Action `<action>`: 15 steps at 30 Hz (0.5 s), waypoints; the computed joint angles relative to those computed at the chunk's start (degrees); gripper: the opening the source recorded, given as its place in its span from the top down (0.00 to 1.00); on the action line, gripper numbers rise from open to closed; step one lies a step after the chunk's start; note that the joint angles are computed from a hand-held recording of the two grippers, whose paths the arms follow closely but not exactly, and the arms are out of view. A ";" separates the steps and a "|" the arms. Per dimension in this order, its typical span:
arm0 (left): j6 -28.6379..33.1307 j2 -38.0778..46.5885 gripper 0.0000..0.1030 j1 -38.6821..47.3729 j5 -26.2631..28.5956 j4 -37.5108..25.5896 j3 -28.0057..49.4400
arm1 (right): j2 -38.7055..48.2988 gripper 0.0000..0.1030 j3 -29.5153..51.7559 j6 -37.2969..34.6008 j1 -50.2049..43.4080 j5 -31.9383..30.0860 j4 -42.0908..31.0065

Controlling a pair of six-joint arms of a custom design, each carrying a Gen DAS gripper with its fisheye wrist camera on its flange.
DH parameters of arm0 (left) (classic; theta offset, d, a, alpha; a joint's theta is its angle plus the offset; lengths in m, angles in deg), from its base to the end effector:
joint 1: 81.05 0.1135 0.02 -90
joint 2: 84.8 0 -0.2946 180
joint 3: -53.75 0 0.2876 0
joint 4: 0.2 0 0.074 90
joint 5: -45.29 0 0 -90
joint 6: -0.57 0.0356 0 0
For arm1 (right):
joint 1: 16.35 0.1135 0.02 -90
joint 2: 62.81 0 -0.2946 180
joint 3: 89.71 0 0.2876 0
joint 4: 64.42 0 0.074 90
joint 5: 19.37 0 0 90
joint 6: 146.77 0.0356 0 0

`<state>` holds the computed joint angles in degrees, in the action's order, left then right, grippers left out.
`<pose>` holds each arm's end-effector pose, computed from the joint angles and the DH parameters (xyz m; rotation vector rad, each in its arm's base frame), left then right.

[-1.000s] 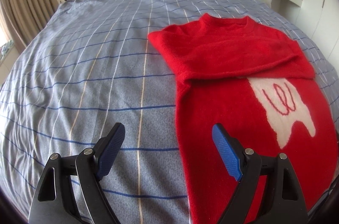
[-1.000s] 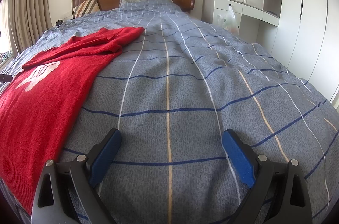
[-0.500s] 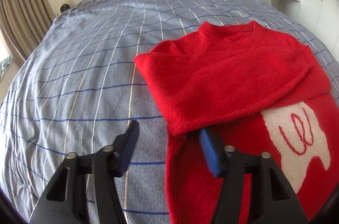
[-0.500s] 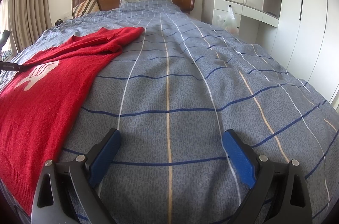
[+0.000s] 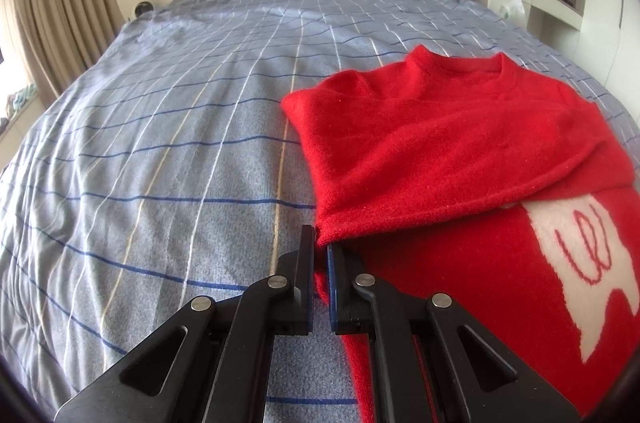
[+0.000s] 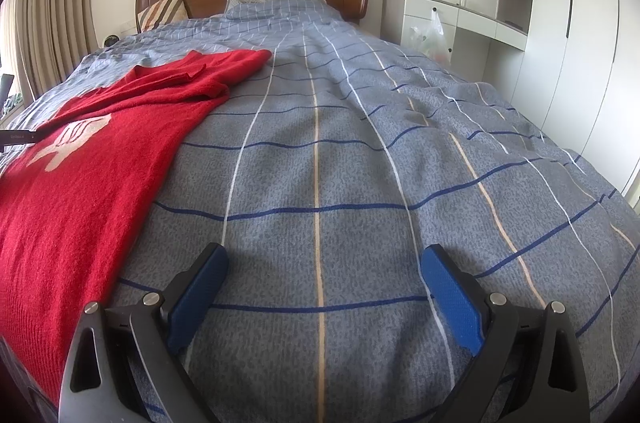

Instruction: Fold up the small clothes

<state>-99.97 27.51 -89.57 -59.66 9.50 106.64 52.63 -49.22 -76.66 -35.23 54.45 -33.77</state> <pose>0.3457 -0.0425 0.0558 -0.1580 2.4009 0.1651 0.2858 -0.0873 0.0262 -0.1582 2.3006 -0.0133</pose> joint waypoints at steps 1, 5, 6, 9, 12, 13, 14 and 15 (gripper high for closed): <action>-0.14 0.01 0.97 0.21 0.56 -0.03 -0.02 | -2.42 0.06 0.44 -0.58 0.48 0.76 -3.96; -1.44 0.26 0.96 2.24 4.90 1.33 -0.61 | -14.14 0.11 6.96 -1.38 2.06 -7.91 -27.14; -1.71 0.38 0.96 2.55 5.58 1.89 -0.86 | -15.33 0.11 11.00 0.40 2.73 -12.12 -33.97; -2.10 0.67 0.96 2.87 6.45 3.26 -1.39 | -8.61 0.12 29.07 11.03 5.63 -28.16 -52.45; -2.69 0.94 0.96 3.74 8.24 4.72 -2.00 | 6.87 0.32 49.52 24.20 10.28 -36.45 -63.15; -3.03 1.10 0.96 4.18 9.11 5.23 -2.15 | 11.81 0.35 55.68 27.44 11.95 -36.43 -65.50; -3.33 1.28 0.95 4.59 9.94 5.68 -2.24 | 16.23 0.40 61.08 30.51 13.27 -35.61 -67.39; -3.57 1.48 0.95 4.98 10.72 6.12 -2.30 | 20.13 0.40 65.34 34.63 14.29 -34.71 -68.35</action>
